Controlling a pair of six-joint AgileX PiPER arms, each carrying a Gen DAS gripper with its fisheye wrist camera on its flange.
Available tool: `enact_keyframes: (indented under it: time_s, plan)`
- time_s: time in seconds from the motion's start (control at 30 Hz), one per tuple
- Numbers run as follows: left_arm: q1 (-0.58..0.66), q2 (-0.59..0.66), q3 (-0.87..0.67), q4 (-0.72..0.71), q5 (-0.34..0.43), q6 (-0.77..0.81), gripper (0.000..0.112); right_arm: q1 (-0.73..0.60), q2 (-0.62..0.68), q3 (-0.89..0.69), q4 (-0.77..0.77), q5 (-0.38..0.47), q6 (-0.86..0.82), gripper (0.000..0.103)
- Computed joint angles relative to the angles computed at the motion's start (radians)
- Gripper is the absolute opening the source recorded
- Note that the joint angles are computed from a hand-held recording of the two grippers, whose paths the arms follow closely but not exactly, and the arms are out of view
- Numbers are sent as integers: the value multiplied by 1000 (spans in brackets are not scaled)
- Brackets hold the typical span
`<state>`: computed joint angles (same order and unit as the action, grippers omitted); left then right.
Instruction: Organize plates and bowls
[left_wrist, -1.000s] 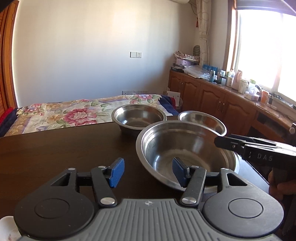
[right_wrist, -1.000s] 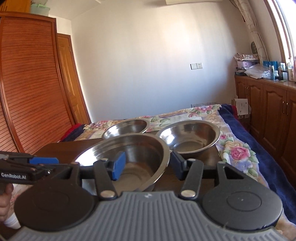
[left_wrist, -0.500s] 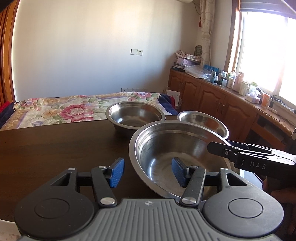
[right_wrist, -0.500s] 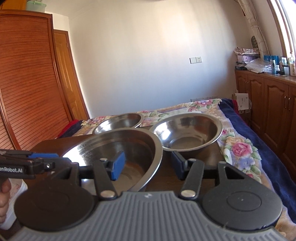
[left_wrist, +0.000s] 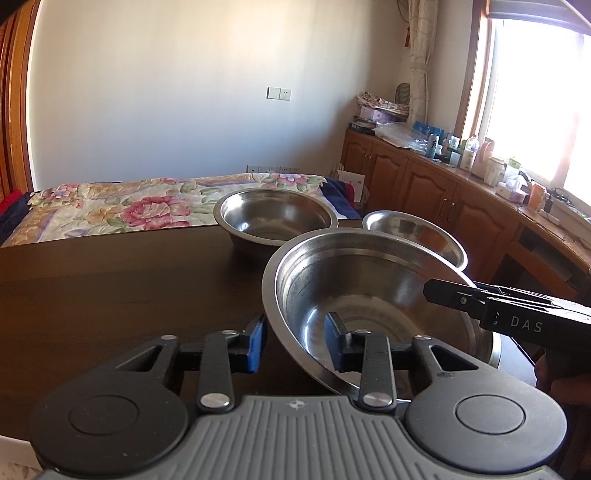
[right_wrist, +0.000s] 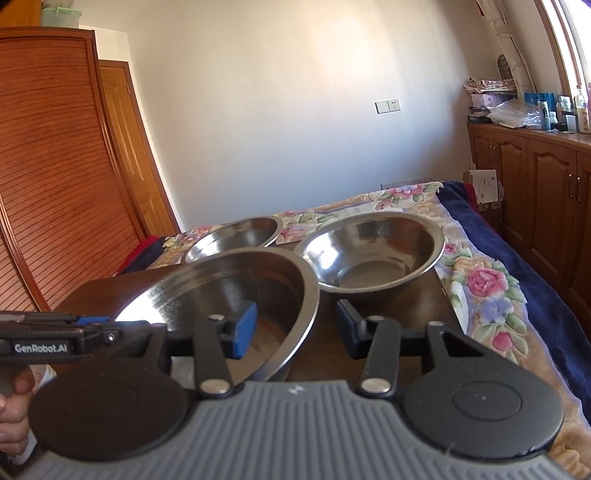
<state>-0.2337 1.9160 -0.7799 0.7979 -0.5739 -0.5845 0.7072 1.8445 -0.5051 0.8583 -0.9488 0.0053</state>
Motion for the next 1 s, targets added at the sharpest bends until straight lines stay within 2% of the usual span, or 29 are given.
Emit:
enact_keyframes:
  time_s: [0.1,0.3,0.43,0.6,1.0]
  plan:
    - [-1,0,0,4,1,-1,31,1,0,0,-2,-1,-2,42]
    - [-4,-7,8,-16,11,26,30,-3,-1,13,-30,-12,17,33]
    - [20,-17,22,26,-4,-16,30,3,-2,8,-28,-13,-9,29]
    - [49,-55,52,66,-29,-44,30,33,-18,5,2,-6,-51,28]
    - [175,-174,185,195,-157,-71,30,168,-91,26,136,-31,-82,28]
